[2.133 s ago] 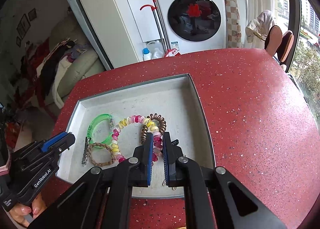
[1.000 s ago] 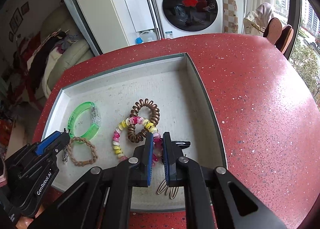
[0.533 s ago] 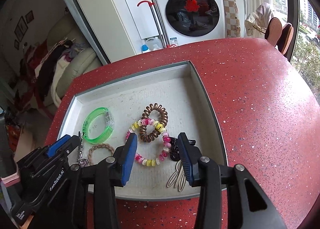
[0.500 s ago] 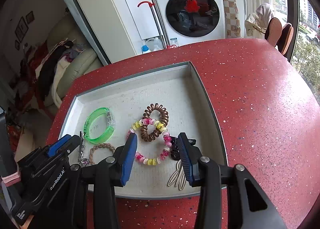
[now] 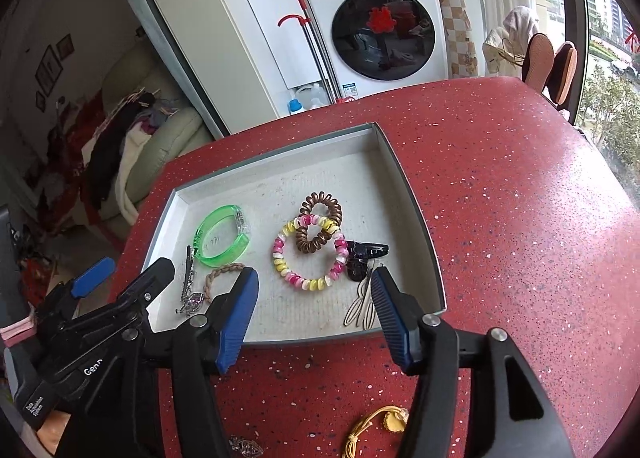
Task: Organize jewelry
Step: 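Open both tools to release the heart pendant and beaded bracelet in the tray, then move the left tool to the remaining heart pendant while the right tool approaches the yellow cord hair tie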
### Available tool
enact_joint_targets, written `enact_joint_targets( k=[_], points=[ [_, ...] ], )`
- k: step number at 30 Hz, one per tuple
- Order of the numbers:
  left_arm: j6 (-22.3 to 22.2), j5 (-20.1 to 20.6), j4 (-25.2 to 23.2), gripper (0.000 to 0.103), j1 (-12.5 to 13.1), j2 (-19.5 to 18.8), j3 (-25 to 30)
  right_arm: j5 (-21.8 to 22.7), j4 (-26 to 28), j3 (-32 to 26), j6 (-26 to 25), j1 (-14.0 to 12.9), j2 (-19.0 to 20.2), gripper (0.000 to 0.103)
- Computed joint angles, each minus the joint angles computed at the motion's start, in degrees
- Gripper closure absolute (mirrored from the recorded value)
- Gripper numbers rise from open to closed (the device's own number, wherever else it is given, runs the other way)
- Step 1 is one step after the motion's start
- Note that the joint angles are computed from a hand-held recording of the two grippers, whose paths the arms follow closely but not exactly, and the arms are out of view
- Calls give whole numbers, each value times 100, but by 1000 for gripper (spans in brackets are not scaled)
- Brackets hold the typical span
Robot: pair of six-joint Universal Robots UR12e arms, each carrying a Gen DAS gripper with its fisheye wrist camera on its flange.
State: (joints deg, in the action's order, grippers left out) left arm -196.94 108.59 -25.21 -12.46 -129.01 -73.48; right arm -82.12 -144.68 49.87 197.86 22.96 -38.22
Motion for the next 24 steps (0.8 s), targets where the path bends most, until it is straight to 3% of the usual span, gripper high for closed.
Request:
enact_joint_targets(
  k=[3,7,13,16,19,24],
  points=[
    [27,52,51,0,-15,66,-82,66,-128,183,37,1,-101,37],
    [68,61,238,0,-42,197,-293,140,-354,460,29,20,-252,23],
    [-31,-36,441,0,-87,449,-705,228,-727,891,-6,62,-492,20],
    [-299,-69,494,0,-90,595,-933,273,-927,1108,24,76,-610,20],
    [-488,-62,486,0,-96,721,-1119,203,-1252,1319,46,107,-711,0],
    [-491,-242,544,0,-84,881,-1350,71,-1638,1600,-17,156,-847,0]
  ],
)
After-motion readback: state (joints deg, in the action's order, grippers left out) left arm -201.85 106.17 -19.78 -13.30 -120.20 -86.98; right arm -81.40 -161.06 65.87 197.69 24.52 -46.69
